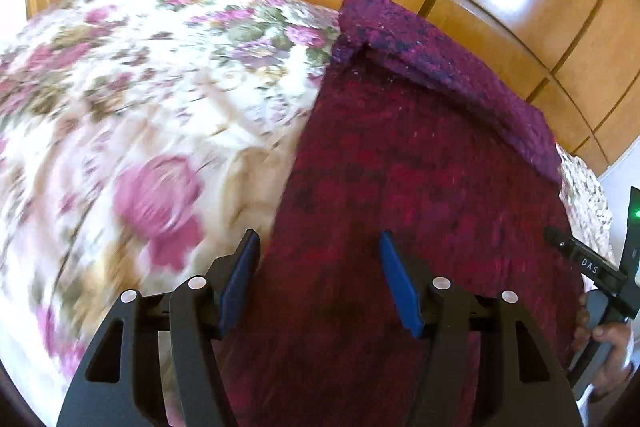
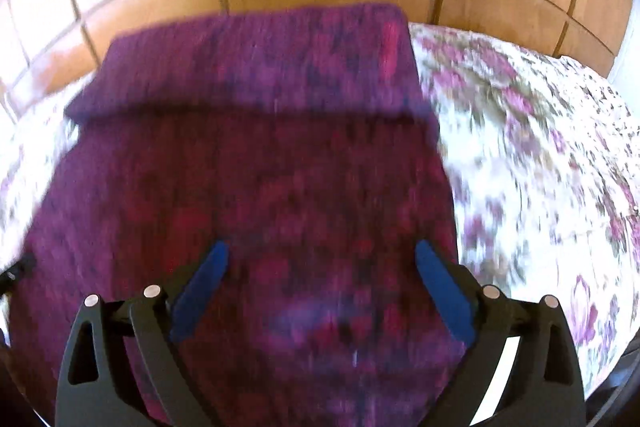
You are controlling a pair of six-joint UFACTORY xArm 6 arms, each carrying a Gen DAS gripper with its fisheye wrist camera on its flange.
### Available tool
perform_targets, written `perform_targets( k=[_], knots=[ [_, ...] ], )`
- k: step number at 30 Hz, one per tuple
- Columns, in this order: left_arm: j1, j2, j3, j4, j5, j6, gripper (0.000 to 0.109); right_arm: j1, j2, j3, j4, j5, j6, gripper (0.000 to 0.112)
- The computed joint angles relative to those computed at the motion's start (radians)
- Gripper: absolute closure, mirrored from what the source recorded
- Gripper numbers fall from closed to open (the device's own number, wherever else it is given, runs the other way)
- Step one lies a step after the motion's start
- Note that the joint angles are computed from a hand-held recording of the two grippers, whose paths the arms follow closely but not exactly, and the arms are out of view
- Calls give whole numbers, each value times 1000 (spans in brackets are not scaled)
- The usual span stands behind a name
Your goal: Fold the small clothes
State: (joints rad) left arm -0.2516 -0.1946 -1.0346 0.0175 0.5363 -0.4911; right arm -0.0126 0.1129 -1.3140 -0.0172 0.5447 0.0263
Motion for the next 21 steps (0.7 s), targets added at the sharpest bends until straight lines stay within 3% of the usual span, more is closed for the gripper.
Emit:
perform_targets(
  k=[5, 13, 21],
  knots=[
    [-6, -64, 69, -24, -18, -3, 48, 19, -18, 23, -94, 15, 50, 14],
    [-23, -145, 140, -42, -13, 78, 48, 18, -95, 98, -71, 35, 5, 13],
    [-37, -226, 204, -31, 5, 116, 48, -37, -210, 202, 122, 24, -133, 13]
  ],
)
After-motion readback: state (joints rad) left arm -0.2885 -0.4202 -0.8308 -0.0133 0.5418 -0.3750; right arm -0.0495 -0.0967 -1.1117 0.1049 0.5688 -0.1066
